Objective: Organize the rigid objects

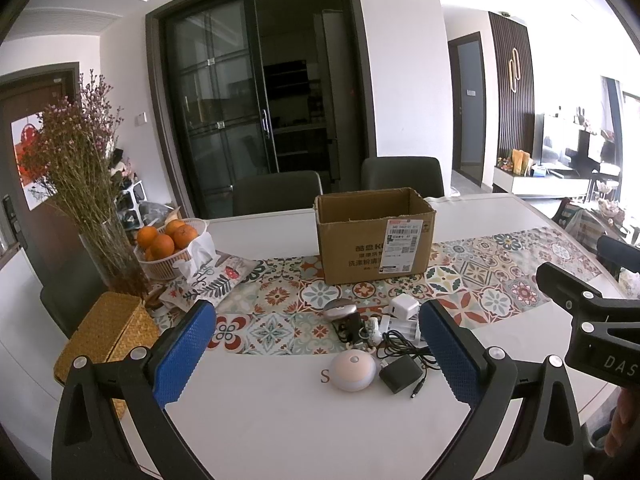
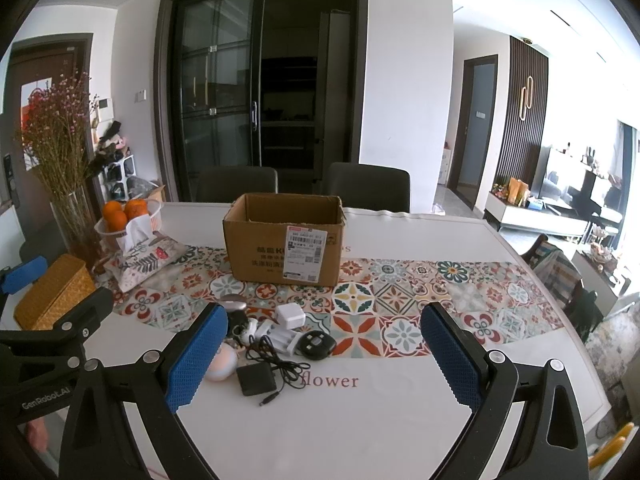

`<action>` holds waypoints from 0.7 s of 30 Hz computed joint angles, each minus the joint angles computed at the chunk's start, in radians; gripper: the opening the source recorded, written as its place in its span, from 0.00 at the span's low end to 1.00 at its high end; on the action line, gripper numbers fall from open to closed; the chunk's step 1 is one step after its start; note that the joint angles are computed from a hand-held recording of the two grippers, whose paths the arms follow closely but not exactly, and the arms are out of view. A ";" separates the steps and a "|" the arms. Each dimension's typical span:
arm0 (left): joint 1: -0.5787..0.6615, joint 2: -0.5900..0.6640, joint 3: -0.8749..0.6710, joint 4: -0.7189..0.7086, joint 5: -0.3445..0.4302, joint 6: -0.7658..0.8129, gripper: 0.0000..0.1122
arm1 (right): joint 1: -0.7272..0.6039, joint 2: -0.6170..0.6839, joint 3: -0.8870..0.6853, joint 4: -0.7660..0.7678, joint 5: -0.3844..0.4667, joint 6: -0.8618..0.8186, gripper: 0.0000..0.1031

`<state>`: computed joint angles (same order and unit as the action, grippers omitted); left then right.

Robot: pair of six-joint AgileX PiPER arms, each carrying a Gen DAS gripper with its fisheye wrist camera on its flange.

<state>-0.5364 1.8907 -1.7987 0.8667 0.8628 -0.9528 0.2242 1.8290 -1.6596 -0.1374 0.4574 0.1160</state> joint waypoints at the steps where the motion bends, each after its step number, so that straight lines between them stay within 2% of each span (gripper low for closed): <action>1: 0.000 0.000 -0.001 -0.002 0.000 0.002 0.92 | 0.000 0.000 -0.001 0.001 0.001 -0.001 0.95; 21: 0.002 0.007 -0.001 -0.020 -0.005 0.013 0.92 | -0.009 -0.001 0.002 0.020 0.007 -0.026 0.95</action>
<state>-0.5345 1.8975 -1.7993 0.8470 0.8581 -0.9402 0.2155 1.8280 -1.6577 -0.1169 0.4642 0.0899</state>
